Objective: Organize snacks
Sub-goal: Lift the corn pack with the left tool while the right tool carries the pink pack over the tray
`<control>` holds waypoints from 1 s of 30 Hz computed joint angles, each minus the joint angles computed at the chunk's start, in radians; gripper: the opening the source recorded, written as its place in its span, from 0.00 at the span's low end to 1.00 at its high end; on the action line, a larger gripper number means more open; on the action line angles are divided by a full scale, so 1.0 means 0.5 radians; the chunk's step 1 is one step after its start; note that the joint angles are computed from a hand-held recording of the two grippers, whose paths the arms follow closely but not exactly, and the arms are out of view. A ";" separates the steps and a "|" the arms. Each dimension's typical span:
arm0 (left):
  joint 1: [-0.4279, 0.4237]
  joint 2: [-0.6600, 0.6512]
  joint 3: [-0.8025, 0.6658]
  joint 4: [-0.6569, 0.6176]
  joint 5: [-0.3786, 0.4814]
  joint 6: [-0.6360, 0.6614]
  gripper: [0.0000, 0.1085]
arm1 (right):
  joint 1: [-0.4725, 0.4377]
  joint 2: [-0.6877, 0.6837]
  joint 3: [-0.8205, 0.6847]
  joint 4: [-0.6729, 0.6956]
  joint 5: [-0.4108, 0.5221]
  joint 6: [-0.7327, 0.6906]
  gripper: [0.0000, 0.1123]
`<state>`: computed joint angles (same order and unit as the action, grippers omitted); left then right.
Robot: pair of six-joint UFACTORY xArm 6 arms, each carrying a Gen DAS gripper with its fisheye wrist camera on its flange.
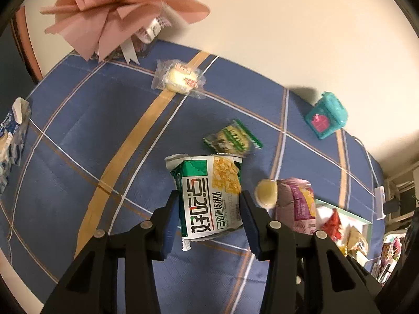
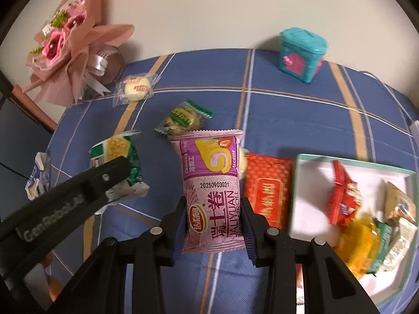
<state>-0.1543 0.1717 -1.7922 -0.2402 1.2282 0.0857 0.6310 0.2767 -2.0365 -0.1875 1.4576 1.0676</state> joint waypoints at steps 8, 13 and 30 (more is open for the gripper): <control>-0.075 -0.260 0.213 -0.036 -0.069 0.069 0.43 | 0.020 -0.267 0.116 -0.140 0.213 0.142 0.36; -0.169 -0.375 0.280 -0.055 -0.096 0.092 0.43 | 0.016 -0.473 0.235 -0.241 0.316 0.239 0.36; -0.509 -0.517 0.435 -0.082 -0.088 0.119 0.43 | -0.050 -1.101 0.694 -0.437 0.542 0.500 0.36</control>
